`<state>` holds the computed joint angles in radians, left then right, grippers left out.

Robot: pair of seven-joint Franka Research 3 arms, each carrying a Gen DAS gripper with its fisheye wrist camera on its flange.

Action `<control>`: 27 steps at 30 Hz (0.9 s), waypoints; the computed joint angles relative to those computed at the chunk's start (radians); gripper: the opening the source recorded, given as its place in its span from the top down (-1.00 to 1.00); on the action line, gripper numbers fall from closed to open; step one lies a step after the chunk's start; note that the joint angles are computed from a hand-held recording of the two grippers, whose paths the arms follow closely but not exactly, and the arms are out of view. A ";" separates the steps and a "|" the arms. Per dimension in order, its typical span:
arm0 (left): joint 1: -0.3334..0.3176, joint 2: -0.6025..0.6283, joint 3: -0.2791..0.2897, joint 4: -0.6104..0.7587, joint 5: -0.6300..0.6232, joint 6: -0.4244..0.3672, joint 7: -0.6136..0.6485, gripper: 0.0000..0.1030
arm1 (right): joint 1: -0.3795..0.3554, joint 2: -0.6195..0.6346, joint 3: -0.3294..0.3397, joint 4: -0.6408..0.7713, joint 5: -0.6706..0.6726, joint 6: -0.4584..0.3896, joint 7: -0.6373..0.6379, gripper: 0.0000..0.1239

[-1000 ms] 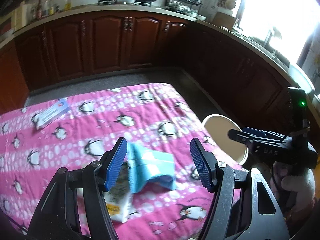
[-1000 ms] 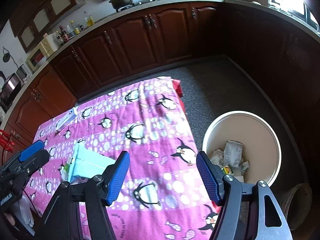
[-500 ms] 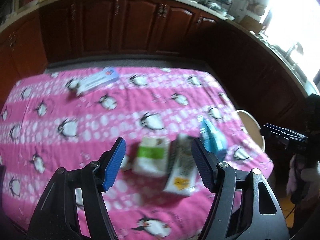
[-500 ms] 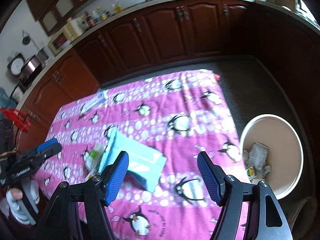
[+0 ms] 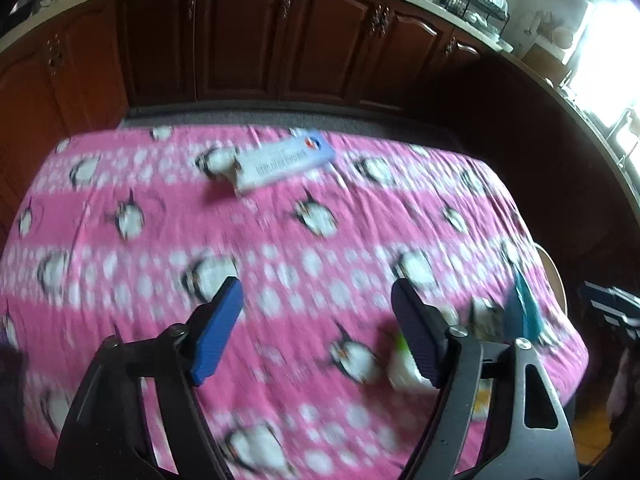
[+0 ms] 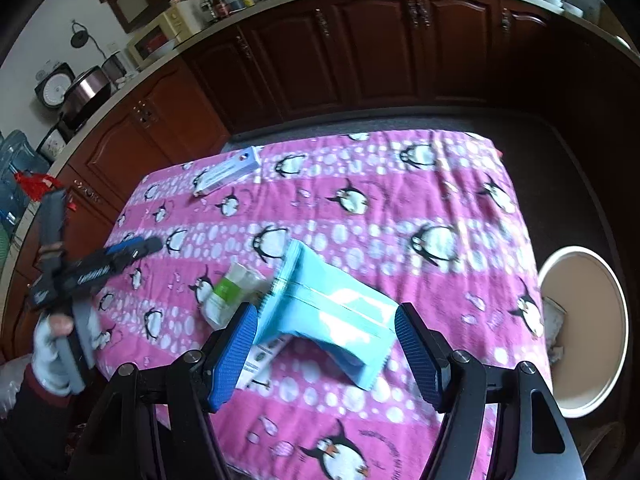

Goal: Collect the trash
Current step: 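Grasp the white medicine box with left tool while right tool reaches the tissue pack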

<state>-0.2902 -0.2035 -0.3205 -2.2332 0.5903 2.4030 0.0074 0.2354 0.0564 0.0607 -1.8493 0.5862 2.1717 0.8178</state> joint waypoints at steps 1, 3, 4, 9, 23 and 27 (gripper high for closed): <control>0.013 0.003 0.012 0.000 0.020 0.006 0.017 -0.53 | 0.003 0.005 0.003 0.008 -0.002 -0.002 0.004 -0.11; 0.031 0.022 0.034 0.010 0.031 0.020 0.071 -0.57 | 0.012 0.015 0.009 0.024 -0.006 -0.006 0.014 -0.11; 0.038 0.035 0.043 0.021 0.028 0.021 0.102 -0.58 | 0.015 0.019 0.012 0.031 -0.006 -0.008 0.017 -0.11; 0.067 0.148 0.082 0.116 0.017 0.007 0.316 -0.58 | 0.032 0.039 0.023 0.063 -0.018 -0.018 0.036 -0.11; 0.071 0.393 0.145 0.340 -0.009 -0.077 0.584 -0.58 | 0.059 0.119 0.042 0.156 -0.063 -0.067 0.080 -0.12; 0.076 0.435 0.153 0.376 -0.058 -0.099 0.625 -0.56 | 0.072 0.139 0.055 0.176 -0.064 -0.086 0.082 -0.12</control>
<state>-0.2138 0.2316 -0.1677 -1.8577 0.5324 2.3037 0.6326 0.3075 0.1956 0.1156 -1.6737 0.5226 2.0858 0.8998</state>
